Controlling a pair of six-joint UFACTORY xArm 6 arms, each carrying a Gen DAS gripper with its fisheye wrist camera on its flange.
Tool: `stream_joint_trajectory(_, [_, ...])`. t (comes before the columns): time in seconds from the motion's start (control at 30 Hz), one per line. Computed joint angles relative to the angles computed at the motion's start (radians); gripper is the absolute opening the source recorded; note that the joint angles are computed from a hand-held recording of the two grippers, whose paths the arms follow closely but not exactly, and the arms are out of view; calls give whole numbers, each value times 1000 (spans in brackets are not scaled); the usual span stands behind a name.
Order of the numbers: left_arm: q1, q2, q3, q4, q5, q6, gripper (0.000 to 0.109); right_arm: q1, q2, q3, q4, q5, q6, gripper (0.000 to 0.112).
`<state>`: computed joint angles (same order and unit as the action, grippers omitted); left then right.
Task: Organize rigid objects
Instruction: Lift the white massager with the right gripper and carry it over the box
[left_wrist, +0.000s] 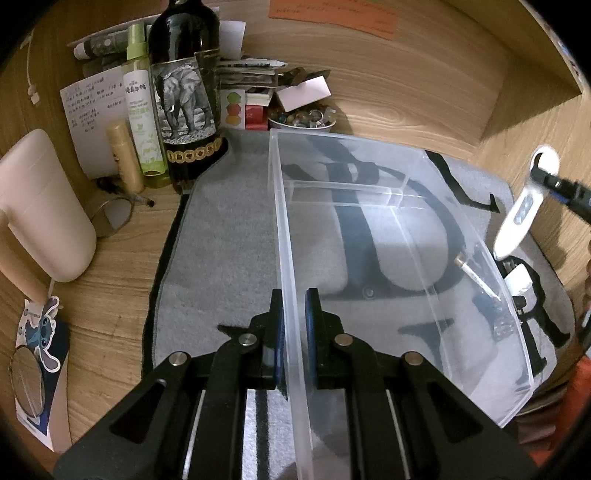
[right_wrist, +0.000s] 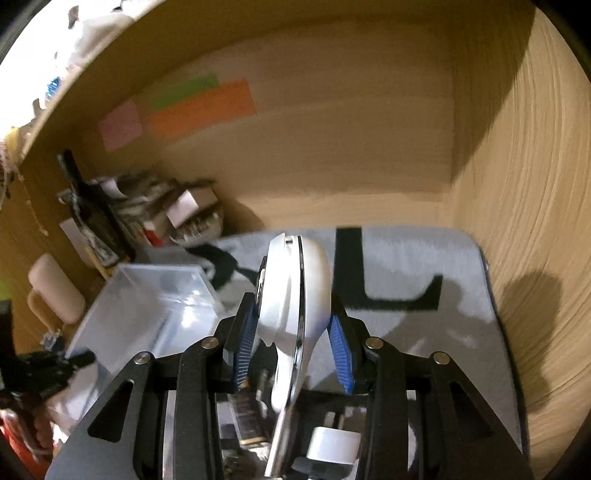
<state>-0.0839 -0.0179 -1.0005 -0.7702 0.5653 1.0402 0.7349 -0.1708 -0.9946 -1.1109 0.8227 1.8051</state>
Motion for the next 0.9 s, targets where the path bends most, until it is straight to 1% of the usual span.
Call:
stream_joint_trajectory(0.07, [1,-1,0,-5,1,5,11,17,15,-35,-21,23,-13,34])
stream_joint_trajectory(0.2, [7,-3,-2,-25,13,22,10,39,47,-96,-64,28,-33,34])
stream_joint_trajectory(0.43, [-1,-21,19,-49,-22,61,7,70,103,-193,-142,-11,-64,34])
stream_joint_trajectory(0.57, [1,-21,19,-57,-20,72,7,73,146,-248,-160,-52,-83,34])
stream_joint_trajectory(0.73, [-2,-23,23,-58,-26,73,7,65,216,-311,-123,-121,-142,34])
stream_joint_trajectory(0.9, [-3,-23,23,-62,-27,74,7,48,287,-358,-13,-200,-240,34])
